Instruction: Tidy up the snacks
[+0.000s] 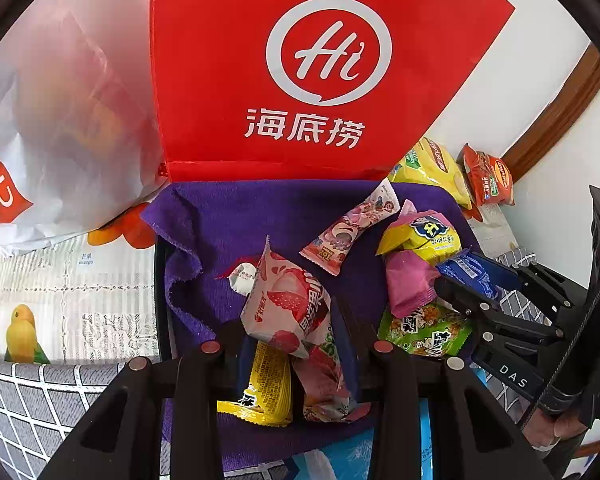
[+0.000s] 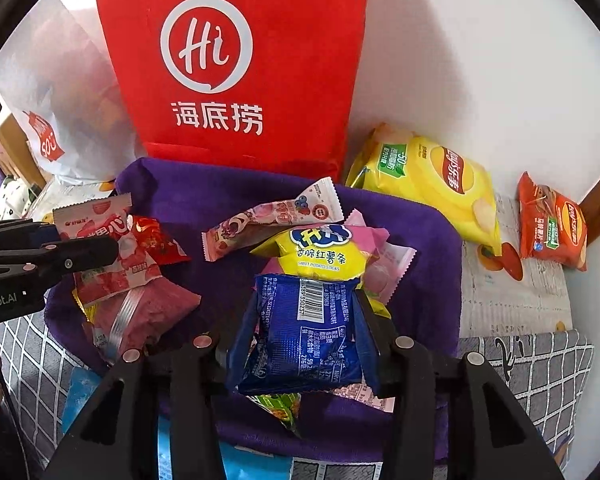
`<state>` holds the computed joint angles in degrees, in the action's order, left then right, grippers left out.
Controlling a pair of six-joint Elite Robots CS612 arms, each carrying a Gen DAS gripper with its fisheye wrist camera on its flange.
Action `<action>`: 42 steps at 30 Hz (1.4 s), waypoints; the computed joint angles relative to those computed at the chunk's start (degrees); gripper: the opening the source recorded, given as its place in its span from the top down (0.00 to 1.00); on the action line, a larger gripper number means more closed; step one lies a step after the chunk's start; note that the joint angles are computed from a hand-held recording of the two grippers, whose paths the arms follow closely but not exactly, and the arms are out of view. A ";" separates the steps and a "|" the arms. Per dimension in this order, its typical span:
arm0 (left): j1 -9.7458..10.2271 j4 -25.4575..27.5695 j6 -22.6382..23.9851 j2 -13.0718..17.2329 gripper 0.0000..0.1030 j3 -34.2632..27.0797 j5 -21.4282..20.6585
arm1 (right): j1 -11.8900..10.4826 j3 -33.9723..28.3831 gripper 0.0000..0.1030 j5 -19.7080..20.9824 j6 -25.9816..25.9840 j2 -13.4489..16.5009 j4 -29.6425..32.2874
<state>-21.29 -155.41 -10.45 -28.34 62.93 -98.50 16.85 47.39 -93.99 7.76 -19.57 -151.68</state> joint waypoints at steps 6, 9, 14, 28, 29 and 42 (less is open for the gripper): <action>-0.04 0.99 0.47 -0.38 0.67 0.18 0.11 | 0.19 -0.10 0.49 -0.53 -0.66 -0.05 0.58; -0.05 1.08 0.36 -0.68 0.63 0.40 0.57 | 0.38 -0.10 0.44 -1.55 -1.21 -0.10 0.63; -0.48 -1.97 1.63 -1.78 0.52 2.10 3.57 | 0.42 0.92 0.43 -0.65 -1.47 -0.86 -0.35; -1.30 -9.16 3.93 -7.26 0.36 9.20 5.80 | 1.48 10.81 0.37 -4.51 3.03 -7.21 -10.45; -1.51 -10.34 4.26 -7.80 0.36 10.08 6.37 | 1.61 11.95 0.37 -5.03 3.56 -7.90 -11.21; -3.97 -27.50 3.20 -17.41 0.34 28.16 8.03 | 3.49 28.18 0.30 -8.25 9.93 -16.95 -22.97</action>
<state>-25.26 -182.92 -7.26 -45.74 91.08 -90.47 20.34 75.57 -102.24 17.70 -36.52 -174.65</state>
